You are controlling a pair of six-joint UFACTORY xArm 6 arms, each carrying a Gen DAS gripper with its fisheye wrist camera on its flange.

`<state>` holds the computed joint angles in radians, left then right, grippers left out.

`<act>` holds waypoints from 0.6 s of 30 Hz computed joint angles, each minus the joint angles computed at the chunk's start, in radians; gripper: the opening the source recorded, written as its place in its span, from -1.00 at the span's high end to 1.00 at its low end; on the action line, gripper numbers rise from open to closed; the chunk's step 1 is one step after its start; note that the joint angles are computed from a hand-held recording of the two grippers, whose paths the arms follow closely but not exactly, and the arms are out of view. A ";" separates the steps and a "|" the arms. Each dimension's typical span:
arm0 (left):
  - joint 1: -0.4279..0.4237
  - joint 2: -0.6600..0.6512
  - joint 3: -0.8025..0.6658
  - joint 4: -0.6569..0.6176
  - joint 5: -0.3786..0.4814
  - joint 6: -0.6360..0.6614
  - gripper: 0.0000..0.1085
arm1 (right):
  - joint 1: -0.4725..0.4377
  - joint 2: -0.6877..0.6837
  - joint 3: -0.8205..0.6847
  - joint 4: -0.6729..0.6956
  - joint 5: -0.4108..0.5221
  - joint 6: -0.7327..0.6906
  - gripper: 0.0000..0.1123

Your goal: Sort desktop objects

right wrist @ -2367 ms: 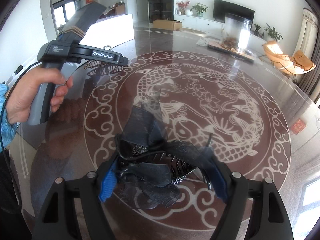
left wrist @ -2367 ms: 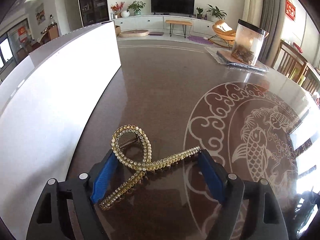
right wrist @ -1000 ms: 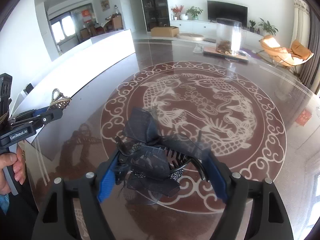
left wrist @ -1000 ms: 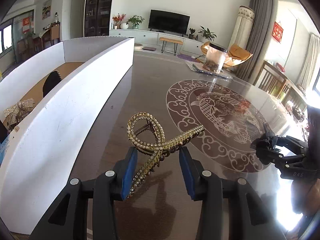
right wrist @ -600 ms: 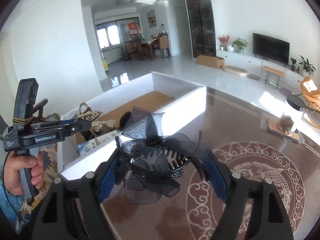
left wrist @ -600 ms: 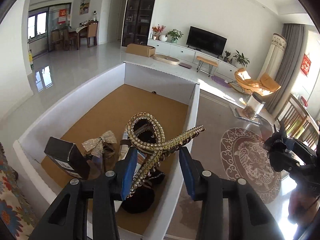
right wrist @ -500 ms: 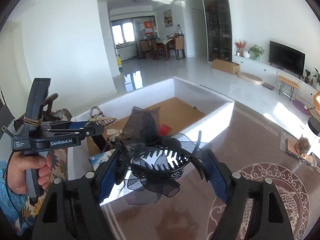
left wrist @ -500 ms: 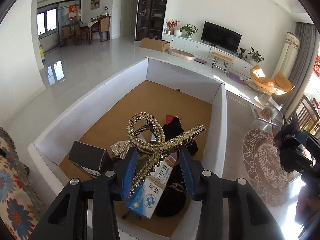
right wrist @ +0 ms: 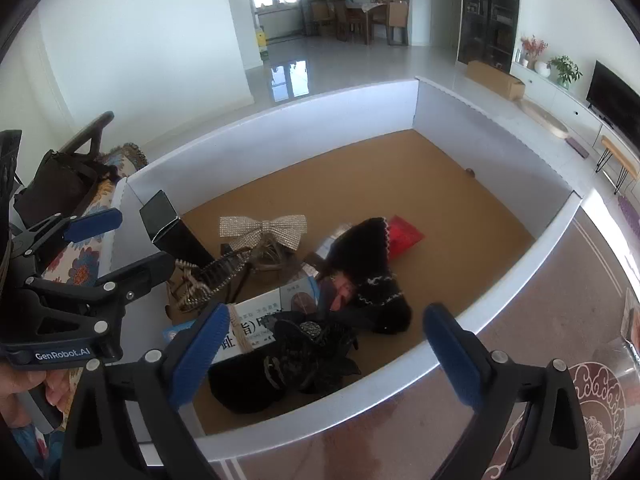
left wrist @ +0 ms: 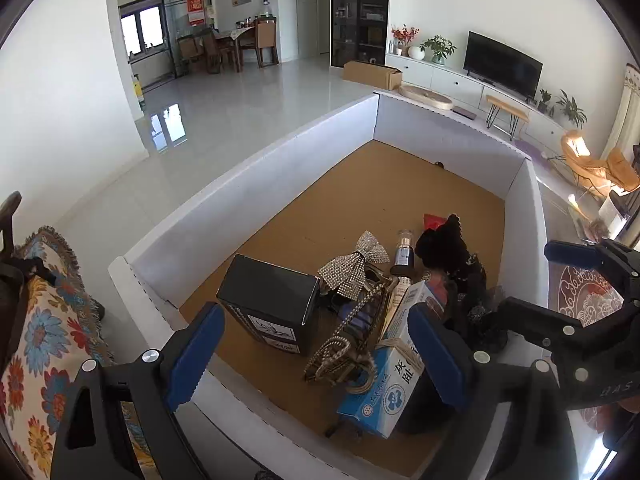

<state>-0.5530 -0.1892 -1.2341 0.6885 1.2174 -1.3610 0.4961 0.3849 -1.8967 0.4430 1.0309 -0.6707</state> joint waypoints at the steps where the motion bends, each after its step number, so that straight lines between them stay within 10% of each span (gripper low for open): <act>1: -0.003 0.000 -0.001 0.003 0.001 -0.009 -0.72 | -0.010 -0.014 0.012 0.001 -0.008 0.002 -0.82; 18: -0.153 0.075 -0.175 0.107 0.204 -0.075 -0.73 | -0.067 -0.073 -0.004 -0.061 0.032 0.021 -0.83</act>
